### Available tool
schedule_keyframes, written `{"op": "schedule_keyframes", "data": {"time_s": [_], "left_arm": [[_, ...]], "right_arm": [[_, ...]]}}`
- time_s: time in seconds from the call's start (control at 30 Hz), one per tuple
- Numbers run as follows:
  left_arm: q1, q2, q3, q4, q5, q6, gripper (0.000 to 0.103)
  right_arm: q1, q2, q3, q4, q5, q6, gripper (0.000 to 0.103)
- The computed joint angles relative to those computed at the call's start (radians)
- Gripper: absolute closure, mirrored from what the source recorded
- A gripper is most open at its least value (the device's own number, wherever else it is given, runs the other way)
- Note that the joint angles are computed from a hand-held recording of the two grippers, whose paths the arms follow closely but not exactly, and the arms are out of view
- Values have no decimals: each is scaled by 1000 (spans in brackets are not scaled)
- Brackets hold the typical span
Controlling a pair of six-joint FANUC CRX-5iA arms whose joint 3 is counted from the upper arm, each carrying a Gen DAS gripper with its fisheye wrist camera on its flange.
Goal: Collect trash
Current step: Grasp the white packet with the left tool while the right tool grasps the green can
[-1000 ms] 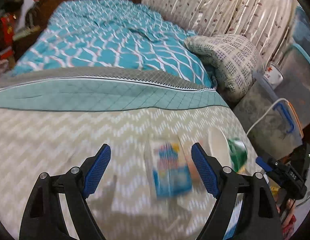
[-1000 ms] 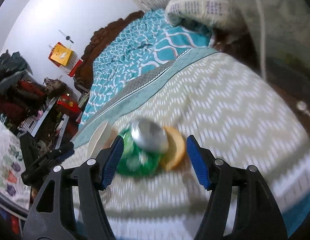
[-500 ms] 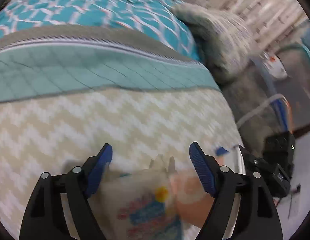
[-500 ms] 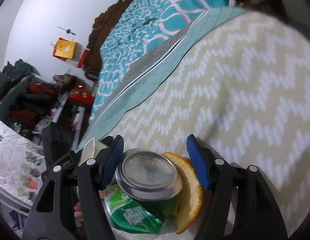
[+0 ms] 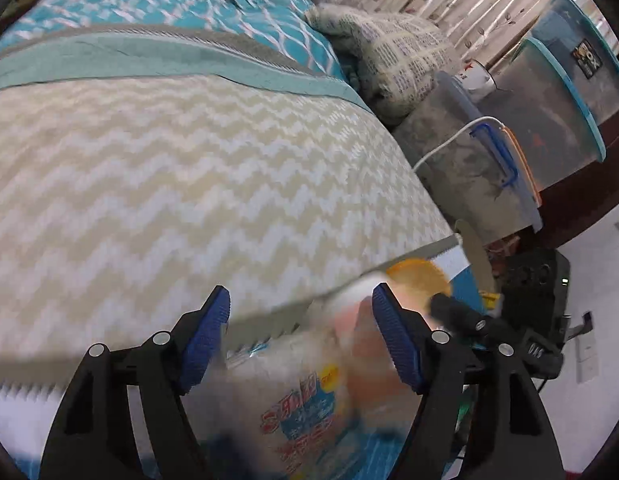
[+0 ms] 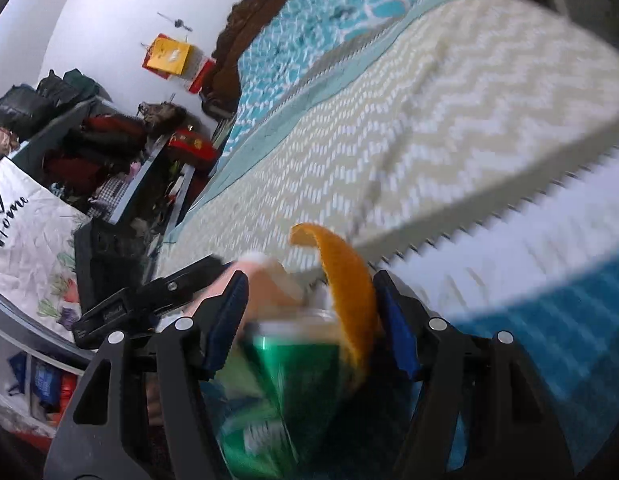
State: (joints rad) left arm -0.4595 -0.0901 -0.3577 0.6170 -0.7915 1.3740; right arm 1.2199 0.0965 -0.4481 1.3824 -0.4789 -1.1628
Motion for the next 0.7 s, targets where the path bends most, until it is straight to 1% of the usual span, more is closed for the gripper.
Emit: {"op": "schedule_keyframes", "data": {"time_s": [0.03, 0.07, 0.13, 0.23, 0.3, 0.4, 0.5, 0.57, 0.63, 0.7], "left_arm": [[7, -40, -14, -43, 3, 36, 32], [20, -78, -29, -70, 1, 58, 32], [41, -133, -44, -112, -11, 96, 30], [58, -194, -52, -176, -40, 148, 20], [60, -214, -54, -209, -63, 184, 18], [63, -208, -61, -217, -95, 210, 17], [43, -167, -53, -221, -124, 243, 17], [20, -134, -30, -247, -137, 270, 17], [-11, -113, -1, -301, -130, 306, 16], [-46, -89, 37, -367, -136, 355, 15]], "right_arm": [[22, -11, -12, 14, -47, -33, 35], [39, -24, -31, 53, -92, -96, 35], [82, -55, -84, 144, -192, -264, 35], [140, -82, -128, 161, -290, -369, 34], [175, -86, -140, 148, -330, -401, 34], [222, -80, -143, 114, -367, -424, 34], [277, -70, -126, 50, -418, -402, 34], [310, -74, -129, 30, -444, -408, 34], [330, -74, -132, 27, -453, -422, 34], [320, -59, -121, 50, -424, -441, 34]]}}
